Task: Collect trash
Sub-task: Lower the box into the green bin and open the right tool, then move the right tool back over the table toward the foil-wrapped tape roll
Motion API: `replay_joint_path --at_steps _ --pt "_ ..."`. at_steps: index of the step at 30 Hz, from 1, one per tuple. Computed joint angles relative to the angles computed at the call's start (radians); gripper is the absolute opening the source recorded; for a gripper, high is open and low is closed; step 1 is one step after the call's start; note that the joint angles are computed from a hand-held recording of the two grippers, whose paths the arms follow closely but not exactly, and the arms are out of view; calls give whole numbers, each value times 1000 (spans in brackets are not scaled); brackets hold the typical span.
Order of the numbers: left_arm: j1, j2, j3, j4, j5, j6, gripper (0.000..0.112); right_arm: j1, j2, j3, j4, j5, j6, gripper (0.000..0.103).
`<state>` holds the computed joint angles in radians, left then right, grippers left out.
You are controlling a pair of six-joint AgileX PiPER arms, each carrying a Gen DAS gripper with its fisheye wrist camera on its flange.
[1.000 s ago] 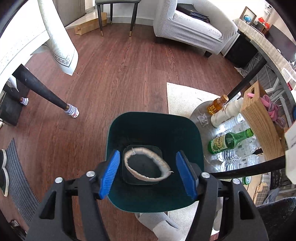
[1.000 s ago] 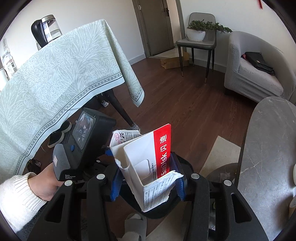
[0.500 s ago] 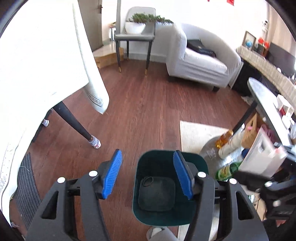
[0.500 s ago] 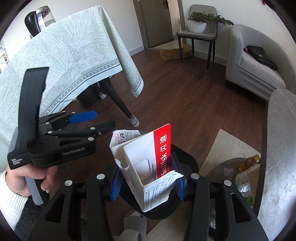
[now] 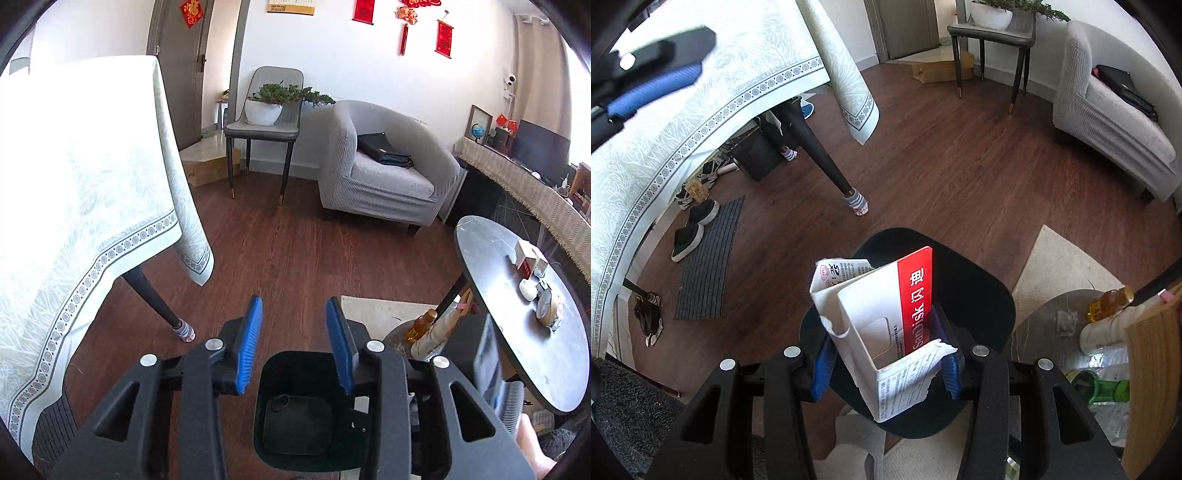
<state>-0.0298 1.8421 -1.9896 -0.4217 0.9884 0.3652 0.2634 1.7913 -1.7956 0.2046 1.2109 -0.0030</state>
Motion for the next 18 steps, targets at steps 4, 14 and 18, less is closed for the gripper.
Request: replay_joint_path --at_steps 4,14,18 --pt "-5 -40 38 -1 -34 20 34 -3 28 28 9 -10 8 48" --pt "27 -85 31 -95 -43 40 33 56 83 56 -107 -14 75 70" --pt "25 -100 30 -111 -46 51 33 59 60 59 -102 -20 59 70"
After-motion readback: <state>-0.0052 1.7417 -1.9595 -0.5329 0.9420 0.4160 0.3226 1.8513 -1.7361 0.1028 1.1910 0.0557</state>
